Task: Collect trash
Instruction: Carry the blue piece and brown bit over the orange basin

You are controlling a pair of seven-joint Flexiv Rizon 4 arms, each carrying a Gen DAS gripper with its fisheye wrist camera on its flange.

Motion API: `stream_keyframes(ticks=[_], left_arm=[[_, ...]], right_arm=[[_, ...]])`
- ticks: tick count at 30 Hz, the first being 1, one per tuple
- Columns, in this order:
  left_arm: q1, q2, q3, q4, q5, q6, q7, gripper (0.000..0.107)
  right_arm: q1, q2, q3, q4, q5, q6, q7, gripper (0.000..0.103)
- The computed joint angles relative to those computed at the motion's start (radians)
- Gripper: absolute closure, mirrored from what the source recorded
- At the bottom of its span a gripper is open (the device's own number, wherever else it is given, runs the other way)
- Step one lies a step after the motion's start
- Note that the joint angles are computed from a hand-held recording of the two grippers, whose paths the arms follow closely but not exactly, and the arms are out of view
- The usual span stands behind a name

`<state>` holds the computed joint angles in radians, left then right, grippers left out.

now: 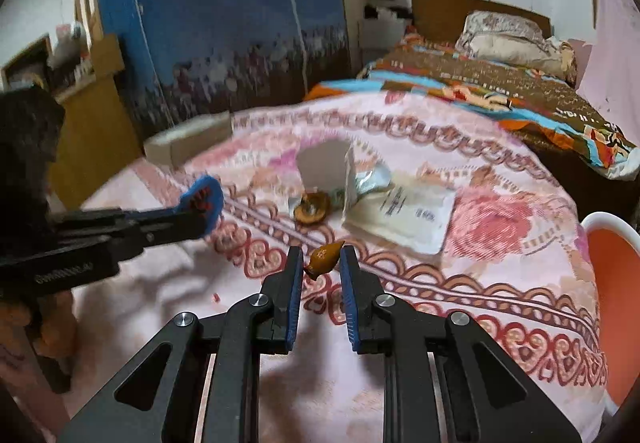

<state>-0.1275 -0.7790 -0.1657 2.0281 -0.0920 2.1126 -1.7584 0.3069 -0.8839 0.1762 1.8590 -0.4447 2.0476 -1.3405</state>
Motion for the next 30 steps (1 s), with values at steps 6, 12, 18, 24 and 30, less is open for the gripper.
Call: stream_keyframes(ticks=[6,12,18,24,30], left_arm=[[-0.126,-0.008,0.078,-0.038,-0.075,0.093,0.059,0.106],[-0.194,-0.050,0.081,-0.113,-0.117,0.209,0.148,0.106],[-0.217,-0.098,0.050,-0.217,-0.099,0.270,0.235,0.106],[-0.231,-0.149,0.017,-0.351,-0.033,0.249,0.333,0.106],[-0.219,-0.191,-0.037,-0.461,0.053,0.164,0.380,0.106]], right_arm=[[-0.010,-0.011,-0.007,0.034,0.077,0.232,0.009,0.086],[0.103,-0.004,-0.114,0.066,0.315,0.496,-0.117,0.086],[0.152,-0.043,-0.160,0.032,0.525,0.713,-0.246,0.086],[0.132,-0.080,-0.164,-0.015,0.650,0.823,-0.269,0.086],[0.090,-0.105,-0.164,-0.054,0.718,0.846,-0.231,0.086]])
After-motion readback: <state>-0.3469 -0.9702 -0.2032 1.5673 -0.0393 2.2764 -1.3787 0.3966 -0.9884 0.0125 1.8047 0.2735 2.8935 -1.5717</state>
